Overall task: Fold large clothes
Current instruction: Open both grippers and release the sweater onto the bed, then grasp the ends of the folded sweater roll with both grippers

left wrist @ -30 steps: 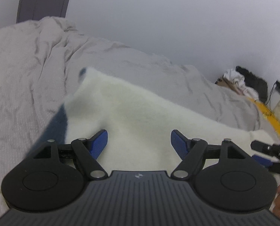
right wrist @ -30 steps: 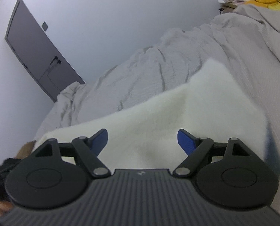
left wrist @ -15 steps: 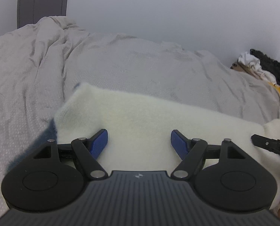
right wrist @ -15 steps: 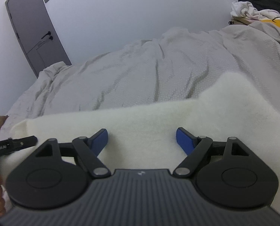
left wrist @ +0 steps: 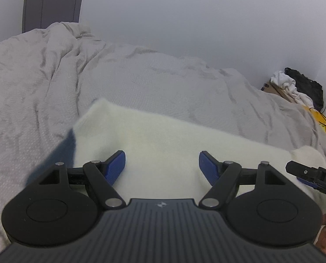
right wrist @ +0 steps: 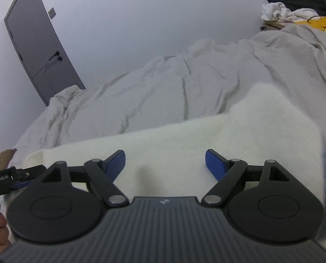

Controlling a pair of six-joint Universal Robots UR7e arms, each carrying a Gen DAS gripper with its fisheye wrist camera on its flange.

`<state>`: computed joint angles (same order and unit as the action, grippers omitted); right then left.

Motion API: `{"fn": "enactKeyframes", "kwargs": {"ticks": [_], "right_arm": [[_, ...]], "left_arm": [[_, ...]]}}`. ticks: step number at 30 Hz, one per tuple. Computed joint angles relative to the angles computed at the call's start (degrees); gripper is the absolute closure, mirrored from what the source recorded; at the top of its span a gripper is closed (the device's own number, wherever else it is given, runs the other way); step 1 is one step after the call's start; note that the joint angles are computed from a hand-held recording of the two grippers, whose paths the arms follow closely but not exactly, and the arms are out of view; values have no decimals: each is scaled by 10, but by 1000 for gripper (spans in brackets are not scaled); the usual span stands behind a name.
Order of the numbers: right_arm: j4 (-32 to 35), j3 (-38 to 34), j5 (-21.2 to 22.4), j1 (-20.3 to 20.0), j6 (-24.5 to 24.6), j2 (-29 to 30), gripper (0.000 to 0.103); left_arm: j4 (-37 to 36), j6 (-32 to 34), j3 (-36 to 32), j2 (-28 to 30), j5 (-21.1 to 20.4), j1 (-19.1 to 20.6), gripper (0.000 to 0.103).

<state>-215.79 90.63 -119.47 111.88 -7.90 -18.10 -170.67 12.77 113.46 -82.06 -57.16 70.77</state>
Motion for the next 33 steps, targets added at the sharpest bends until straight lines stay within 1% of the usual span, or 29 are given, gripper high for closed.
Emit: {"fn": "enactKeyframes", "kwargs": {"ticks": [3,5,10,12,14,16,17,18,19,23,27,30,33], "right_arm": [[-16,23,-8,14,-5,-10,21],[-21,40,-12,21,3,-18,21],[-21,85,-4,36,53,-41,21],[-22,97,-1,42,64,-46,21],[-19,109,10,46,76,-51,21],[-12,122,20,48,99,-56,20],[-11,130,30,48,112,-58,20],[-9,137,40,46,126,-60,14],[-9,145,51,44,141,-62,12],[14,160,93,28,207,-67,13],[23,161,134,5,264,-63,13],[21,160,167,-16,318,-55,13],[11,152,181,-35,369,-40,12]], "left_arm": [[2,-3,30,-30,13,-19,25],[4,-2,52,-52,17,-32,25],[23,-20,102,-106,29,-68,25],[33,-26,117,-122,35,-81,25],[51,-40,127,-136,37,-92,25],[64,-52,135,-145,37,-98,24],[72,-59,139,-149,40,-101,24],[81,-67,143,-153,44,-104,24],[86,-72,145,-155,44,-104,24],[97,-78,149,-157,40,-102,21],[105,-97,147,-155,36,-95,16],[120,-127,135,-150,19,-80,14],[137,-169,120,-144,-3,-60,14]]}}
